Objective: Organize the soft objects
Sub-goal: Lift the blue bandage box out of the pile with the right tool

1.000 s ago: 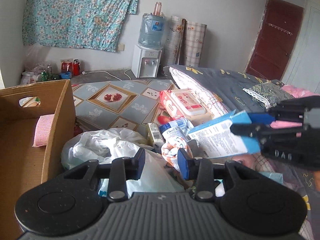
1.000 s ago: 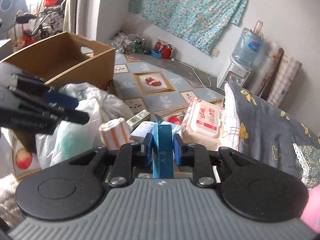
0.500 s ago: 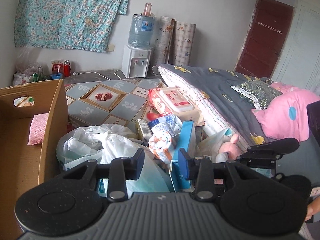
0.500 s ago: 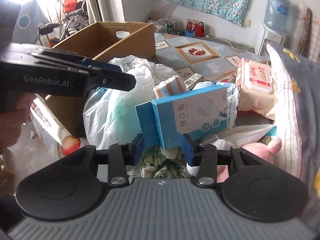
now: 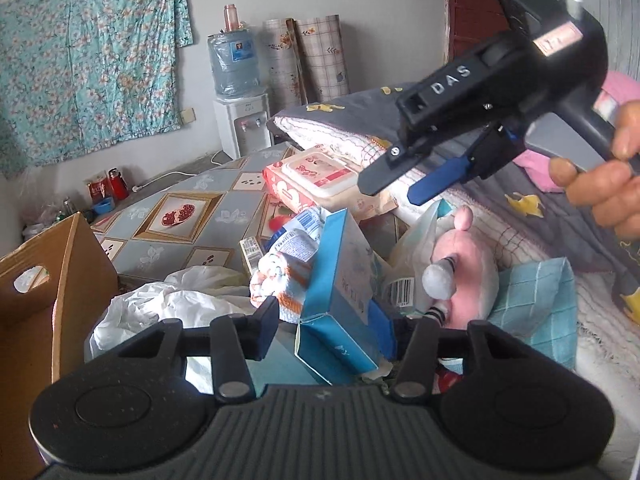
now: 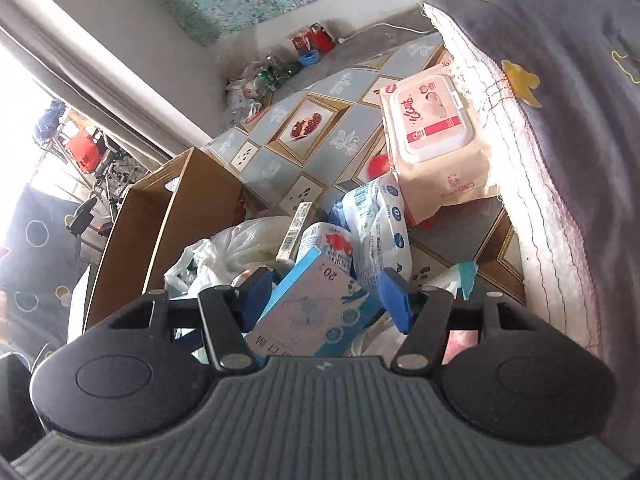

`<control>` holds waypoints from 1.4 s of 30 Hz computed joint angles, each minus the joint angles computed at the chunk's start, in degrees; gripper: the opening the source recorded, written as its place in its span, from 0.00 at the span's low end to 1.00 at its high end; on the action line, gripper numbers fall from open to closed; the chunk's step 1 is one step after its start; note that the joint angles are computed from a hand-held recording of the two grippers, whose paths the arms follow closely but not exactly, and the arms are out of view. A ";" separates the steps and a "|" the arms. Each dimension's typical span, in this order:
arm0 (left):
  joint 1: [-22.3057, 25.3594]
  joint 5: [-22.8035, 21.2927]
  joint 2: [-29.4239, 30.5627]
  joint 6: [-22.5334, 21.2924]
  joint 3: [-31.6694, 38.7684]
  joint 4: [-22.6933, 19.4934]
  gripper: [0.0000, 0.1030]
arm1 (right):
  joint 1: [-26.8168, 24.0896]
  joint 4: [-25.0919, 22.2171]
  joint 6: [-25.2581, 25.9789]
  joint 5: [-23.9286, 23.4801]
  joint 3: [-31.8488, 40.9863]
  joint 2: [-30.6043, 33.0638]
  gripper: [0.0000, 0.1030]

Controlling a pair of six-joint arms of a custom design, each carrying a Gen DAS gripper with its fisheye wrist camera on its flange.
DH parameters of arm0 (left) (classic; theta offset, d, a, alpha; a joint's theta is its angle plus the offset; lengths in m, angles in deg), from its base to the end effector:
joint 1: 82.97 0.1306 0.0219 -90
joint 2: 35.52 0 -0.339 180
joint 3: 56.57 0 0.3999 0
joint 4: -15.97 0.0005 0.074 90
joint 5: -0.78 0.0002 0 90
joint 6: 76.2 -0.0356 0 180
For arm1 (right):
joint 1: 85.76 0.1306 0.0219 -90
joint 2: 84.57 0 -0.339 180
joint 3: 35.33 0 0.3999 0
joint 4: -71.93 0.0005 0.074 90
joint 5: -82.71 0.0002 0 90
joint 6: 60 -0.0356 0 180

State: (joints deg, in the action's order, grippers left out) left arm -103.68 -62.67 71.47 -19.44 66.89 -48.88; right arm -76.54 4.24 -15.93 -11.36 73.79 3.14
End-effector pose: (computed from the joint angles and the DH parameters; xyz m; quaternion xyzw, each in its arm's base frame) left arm 0.5317 -0.2186 0.4889 0.4854 0.7738 -0.1756 0.3671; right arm 0.4500 0.0751 0.5360 0.2795 0.8845 0.2015 0.3146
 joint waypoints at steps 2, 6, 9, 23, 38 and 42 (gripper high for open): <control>-0.44 -1.10 1.53 0.35 1.73 -1.55 0.42 | -0.82 0.80 -0.68 -1.91 0.31 1.32 0.58; -0.33 -0.66 3.31 1.54 3.77 -3.70 0.31 | -1.13 2.40 -1.23 -3.41 -0.66 1.96 0.58; 0.45 1.74 3.68 3.42 4.48 -4.21 0.28 | -1.18 3.29 -1.97 -3.98 -1.89 1.42 0.58; 5.89 9.00 6.39 15.26 11.05 -4.48 0.27 | -0.10 11.95 -11.43 -6.85 -5.06 1.20 0.67; 7.10 10.16 9.16 13.92 13.41 -7.06 0.28 | 2.39 21.03 -19.79 -10.70 -7.07 3.62 0.66; 6.85 9.10 7.85 12.25 11.41 -5.41 0.31 | 3.72 18.42 -19.43 -7.66 -4.69 5.18 0.52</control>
